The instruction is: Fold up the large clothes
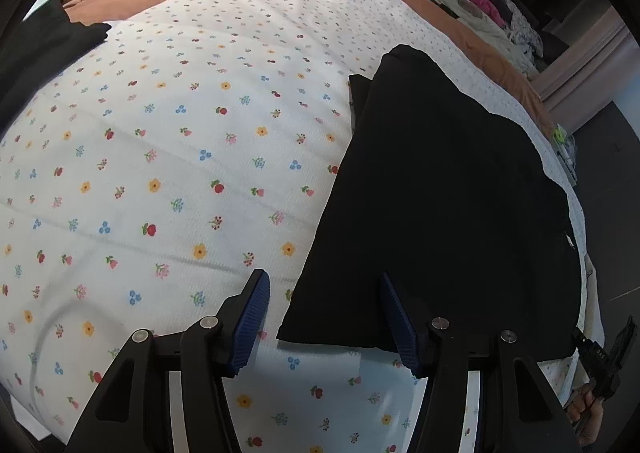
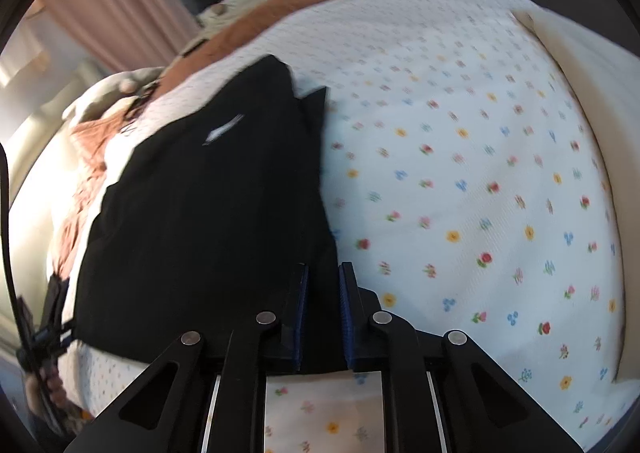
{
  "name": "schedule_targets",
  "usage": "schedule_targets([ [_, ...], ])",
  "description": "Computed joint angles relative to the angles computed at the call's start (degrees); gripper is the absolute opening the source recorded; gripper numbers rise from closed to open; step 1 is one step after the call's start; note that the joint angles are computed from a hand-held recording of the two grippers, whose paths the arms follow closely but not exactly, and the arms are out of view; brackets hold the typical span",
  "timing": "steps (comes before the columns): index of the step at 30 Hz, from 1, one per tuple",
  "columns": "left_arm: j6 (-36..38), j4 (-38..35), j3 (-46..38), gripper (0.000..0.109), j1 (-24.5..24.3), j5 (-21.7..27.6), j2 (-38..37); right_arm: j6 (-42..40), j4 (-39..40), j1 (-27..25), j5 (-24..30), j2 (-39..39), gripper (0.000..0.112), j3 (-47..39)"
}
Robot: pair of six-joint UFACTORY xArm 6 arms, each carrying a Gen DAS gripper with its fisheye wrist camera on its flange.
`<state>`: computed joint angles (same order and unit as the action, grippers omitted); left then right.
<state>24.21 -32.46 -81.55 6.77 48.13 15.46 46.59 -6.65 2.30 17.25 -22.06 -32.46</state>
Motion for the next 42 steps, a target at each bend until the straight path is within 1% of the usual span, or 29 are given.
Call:
schedule_targets([
  [2,-0.8,1.7,0.8,0.060,-0.2,-0.7,-0.8,2.9,-3.0,0.0,2.2,0.1,0.014,-1.1],
  [3,-1.1,1.9,1.1,0.060,0.0,-0.7,-1.1,5.2,-5.9,0.1,4.2,-0.1,0.014,-1.9],
  [6,-0.7,-0.5,2.1,0.060,1.3,0.1,-2.5,9.7,-10.6,0.7,9.6,-2.1,0.016,-3.3],
  [8,0.0,-2.6,3.0,0.060,2.1,0.2,-3.7,10.3,-11.1,0.6,10.1,-4.3,0.016,-2.6],
  [9,0.7,-4.2,3.1,0.060,2.6,1.0,-4.1,10.5,-11.2,0.8,10.1,-5.4,0.018,-2.4],
  [11,1.6,-8.0,2.6,0.060,3.7,3.9,-4.1,11.3,-12.2,1.5,10.3,-7.0,0.031,-2.4],
  [12,1.6,-9.2,2.2,0.060,4.3,5.2,-3.9,11.7,-12.9,2.1,10.4,-7.6,0.040,-2.7],
  [13,1.5,-10.2,2.1,0.060,4.6,5.9,-3.9,12.3,-13.9,2.9,10.6,-7.8,0.042,-3.2],
  [15,1.7,-12.1,1.9,0.060,5.2,7.4,-3.8,12.1,-14.6,4.6,10.8,-7.5,0.042,-4.5],
  [17,1.5,-13.6,1.0,0.060,5.9,9.6,-3.0,11.6,-14.2,5.9,10.7,-6.4,0.042,-5.8],
  [22,0.7,-16.8,0.4,0.060,7.2,11.6,-1.7,10.2,-11.8,9.4,9.6,-2.5,0.042,-9.1],
  [24,0.3,-16.6,0.3,0.060,7.3,11.6,-1.3,9.8,-10.6,10.6,8.9,-1.0,0.042,-10.1],
  [28,-0.2,-17.8,-1.0,0.060,7.5,13.4,0.5,8.9,-8.3,13.3,8.1,2.8,0.042,-12.9],
  [32,0.4,-19.4,-2.6,0.060,6.7,13.7,2.5,7.1,-4.7,15.8,6.8,6.9,0.042,-16.1],
  [35,0.8,-20.9,-3.9,0.060,6.0,13.1,4.2,2.9,-0.8,18.1,6.5,10.8,0.042,-19.5],
  [36,0.9,-21.6,-4.1,0.060,5.8,12.8,4.5,1.6,-0.1,19.1,6.4,12.3,0.042,-21.0],
  [37,0.9,-21.9,-4.5,0.060,5.6,12.8,4.8,2.4,-1.9,19.7,6.4,13.4,0.042,-22.1],
  [42,1.4,-23.0,-4.3,0.060,5.4,13.6,4.6,-0.6,0.8,22.4,8.0,19.2,0.042,-27.6],
])
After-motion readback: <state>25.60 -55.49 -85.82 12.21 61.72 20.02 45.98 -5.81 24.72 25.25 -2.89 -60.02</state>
